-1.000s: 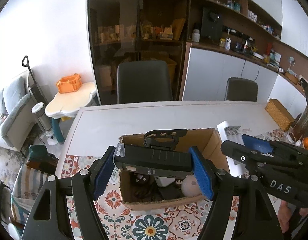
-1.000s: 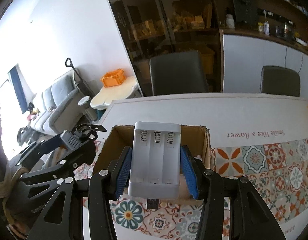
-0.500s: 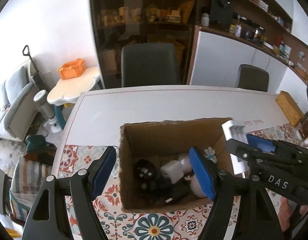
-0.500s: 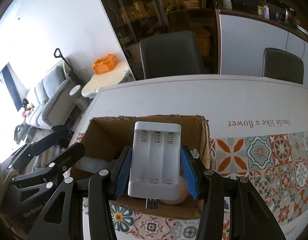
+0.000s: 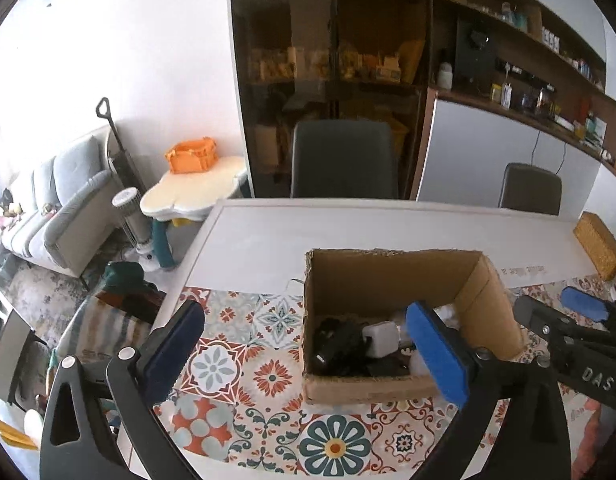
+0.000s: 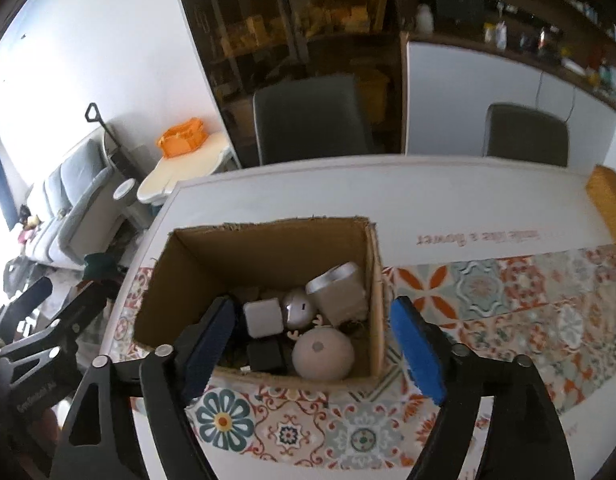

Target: Organize rigid objects

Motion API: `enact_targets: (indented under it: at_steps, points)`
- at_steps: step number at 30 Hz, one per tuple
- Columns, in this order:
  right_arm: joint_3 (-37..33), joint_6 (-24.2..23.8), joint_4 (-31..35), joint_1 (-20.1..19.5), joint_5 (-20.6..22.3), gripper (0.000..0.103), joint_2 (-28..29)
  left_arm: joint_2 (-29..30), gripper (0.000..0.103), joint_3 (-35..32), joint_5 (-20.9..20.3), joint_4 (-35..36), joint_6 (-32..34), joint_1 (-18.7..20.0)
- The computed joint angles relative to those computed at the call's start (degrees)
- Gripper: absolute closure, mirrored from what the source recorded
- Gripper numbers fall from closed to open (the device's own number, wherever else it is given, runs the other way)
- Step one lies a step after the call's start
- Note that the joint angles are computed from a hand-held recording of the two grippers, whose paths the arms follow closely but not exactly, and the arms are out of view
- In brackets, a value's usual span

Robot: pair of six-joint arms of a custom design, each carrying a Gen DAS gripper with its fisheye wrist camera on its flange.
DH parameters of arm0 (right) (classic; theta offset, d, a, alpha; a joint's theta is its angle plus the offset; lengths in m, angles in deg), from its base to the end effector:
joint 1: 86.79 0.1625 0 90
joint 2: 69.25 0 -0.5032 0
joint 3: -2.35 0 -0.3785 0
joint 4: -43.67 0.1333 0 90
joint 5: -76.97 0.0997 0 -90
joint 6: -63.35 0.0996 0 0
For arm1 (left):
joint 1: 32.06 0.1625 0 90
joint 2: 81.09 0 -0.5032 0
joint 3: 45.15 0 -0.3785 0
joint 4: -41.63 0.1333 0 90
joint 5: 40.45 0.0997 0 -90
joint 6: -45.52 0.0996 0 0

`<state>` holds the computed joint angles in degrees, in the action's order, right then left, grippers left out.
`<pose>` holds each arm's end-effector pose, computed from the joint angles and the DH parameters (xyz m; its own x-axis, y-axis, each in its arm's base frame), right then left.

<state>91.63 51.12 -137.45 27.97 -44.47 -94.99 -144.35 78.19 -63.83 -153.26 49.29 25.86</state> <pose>0.3878 -0.6466 0.0130 -0.7774 -0.3054 0.5499 -0.5483 0.7574 -0.3545 -0.0825 -0.5547 0.3261 -0.6536 -0.2971 -0.6961 0.4207 0.6220 -0.6604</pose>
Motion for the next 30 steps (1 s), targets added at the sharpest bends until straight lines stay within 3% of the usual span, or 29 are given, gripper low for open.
enact_targets:
  at_steps: [6,14,28,30]
  points:
    - [7.00,-5.01,-11.02,3.40,-3.12,0.010,-2.97,-2.09,0.000,4.67,3.27,-4.80,0.61,-4.70]
    - [14.06,-4.98,-19.02,6.27,-4.45,0.003,-6.78,-6.05,0.000,10.41,6.40,-2.50,-4.76,-10.78]
    - [22.58,-4.33,-26.38,9.05,-5.36,0.003,-10.93,-11.33,0.000,18.56,16.12,10.62,-18.46,-20.74]
    - [23.34,-4.67,-27.05,9.42,-5.44,0.003,-11.18,-12.96,0.000,18.90,16.63,16.97,-23.51,-21.45]
